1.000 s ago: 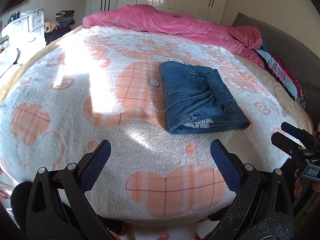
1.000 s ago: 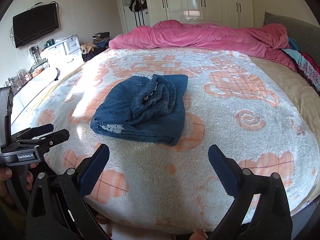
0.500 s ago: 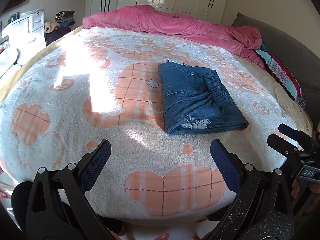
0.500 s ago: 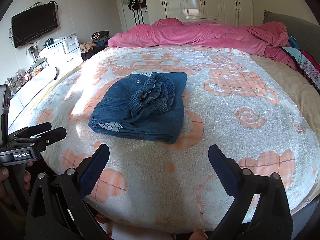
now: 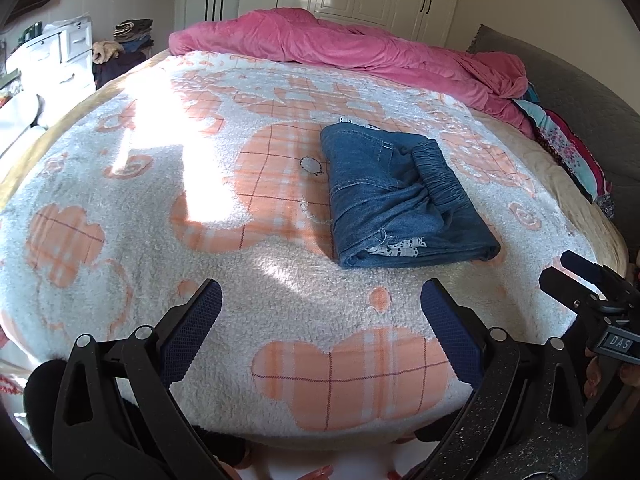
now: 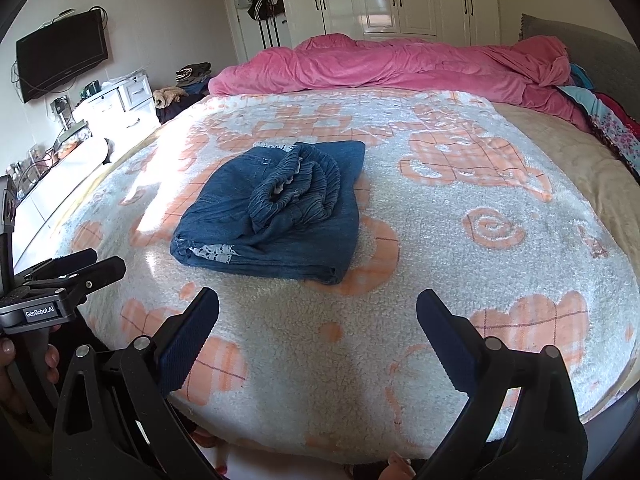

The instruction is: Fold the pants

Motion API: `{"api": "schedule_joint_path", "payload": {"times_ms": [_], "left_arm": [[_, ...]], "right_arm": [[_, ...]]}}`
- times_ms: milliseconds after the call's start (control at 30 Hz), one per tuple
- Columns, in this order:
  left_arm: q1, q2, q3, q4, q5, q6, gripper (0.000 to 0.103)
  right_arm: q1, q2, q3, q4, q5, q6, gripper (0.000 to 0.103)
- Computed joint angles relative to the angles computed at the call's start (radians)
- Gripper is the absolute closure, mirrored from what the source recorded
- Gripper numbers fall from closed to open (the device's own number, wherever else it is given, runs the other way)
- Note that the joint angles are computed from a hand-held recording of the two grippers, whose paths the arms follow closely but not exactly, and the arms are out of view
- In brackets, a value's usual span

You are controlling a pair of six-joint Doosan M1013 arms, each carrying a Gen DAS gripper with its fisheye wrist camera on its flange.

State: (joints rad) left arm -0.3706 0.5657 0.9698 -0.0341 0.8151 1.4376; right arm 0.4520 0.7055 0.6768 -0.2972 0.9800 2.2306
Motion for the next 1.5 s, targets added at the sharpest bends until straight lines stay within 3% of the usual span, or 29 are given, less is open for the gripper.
{"api": "schedule_joint_path", "payload": {"times_ms": [1500], "left_arm": [[-0.001, 0.002, -0.003, 0.003, 0.017, -0.009, 0.009]], "right_arm": [[0.000, 0.004, -0.003, -0.005, 0.029, 0.013, 0.004]]}}
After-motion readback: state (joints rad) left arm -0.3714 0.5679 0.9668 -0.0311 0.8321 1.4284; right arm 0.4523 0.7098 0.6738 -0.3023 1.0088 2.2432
